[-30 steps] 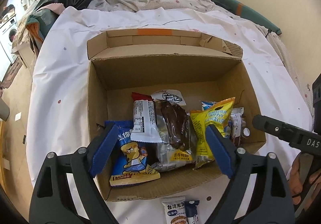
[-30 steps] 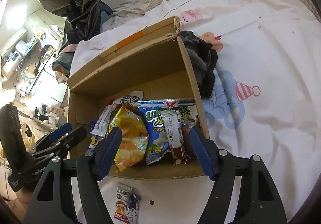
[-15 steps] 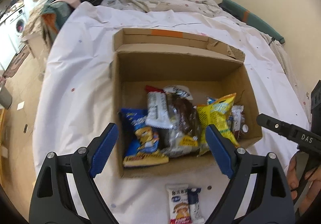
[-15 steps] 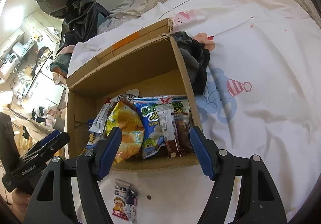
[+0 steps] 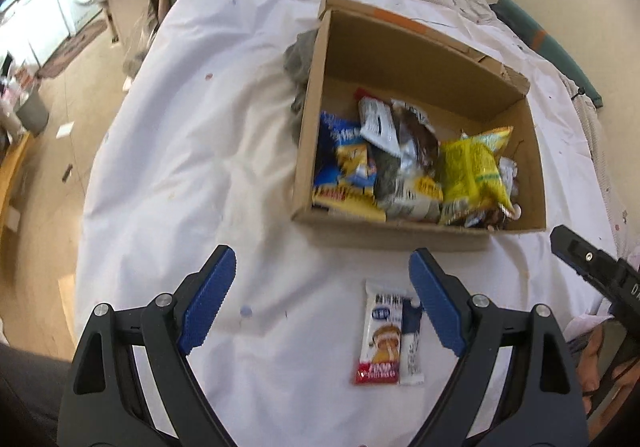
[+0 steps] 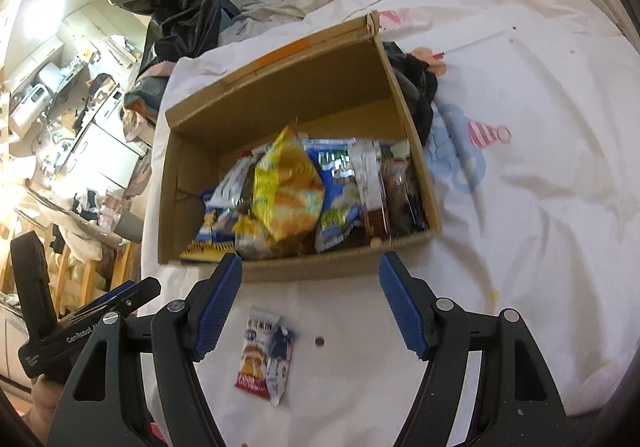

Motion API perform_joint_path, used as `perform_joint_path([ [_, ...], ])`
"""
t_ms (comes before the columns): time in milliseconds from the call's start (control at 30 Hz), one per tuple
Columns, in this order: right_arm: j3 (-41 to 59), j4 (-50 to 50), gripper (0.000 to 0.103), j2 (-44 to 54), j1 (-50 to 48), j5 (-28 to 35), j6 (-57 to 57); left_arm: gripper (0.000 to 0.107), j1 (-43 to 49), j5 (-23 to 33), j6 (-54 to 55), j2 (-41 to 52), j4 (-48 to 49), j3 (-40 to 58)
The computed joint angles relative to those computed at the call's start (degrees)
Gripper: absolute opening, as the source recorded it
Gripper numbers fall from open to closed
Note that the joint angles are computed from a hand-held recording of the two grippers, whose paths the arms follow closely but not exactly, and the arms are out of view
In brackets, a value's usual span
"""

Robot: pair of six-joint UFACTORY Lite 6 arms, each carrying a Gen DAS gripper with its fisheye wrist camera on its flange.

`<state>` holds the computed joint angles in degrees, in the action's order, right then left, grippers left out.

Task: Organize snacks
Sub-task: 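Grasp the red-and-white rice cake bar with the left tool while the right tool grasps the blue-and-white bar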

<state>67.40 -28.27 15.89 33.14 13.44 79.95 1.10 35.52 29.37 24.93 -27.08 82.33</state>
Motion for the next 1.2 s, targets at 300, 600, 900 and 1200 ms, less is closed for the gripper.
perform_joint_path([
  [300, -4.02, -1.12, 0.074, 2.13, 3.84, -3.80, 11.00, 0.080, -3.47, -5.14, 3.99, -1.22, -2.55, -14.02],
  [600, -3.21, -4.75, 0.074, 3.24, 4.51, -0.81, 14.39, 0.078, -12.35, -10.94, -10.16, 3.33, 13.08, -14.94],
  [900, 3.41, 7.84, 0.074, 9.45, 5.59, 1.37, -0.70, 0.028, -11.10, -9.48, -18.43, 4.13, 20.90, -13.09],
  [1200, 33.39, 19.94, 0.074, 33.77, 10.65, 16.36, -22.80, 0.028, -7.11, -9.58, -28.33, 2.60, 27.00, -11.93],
])
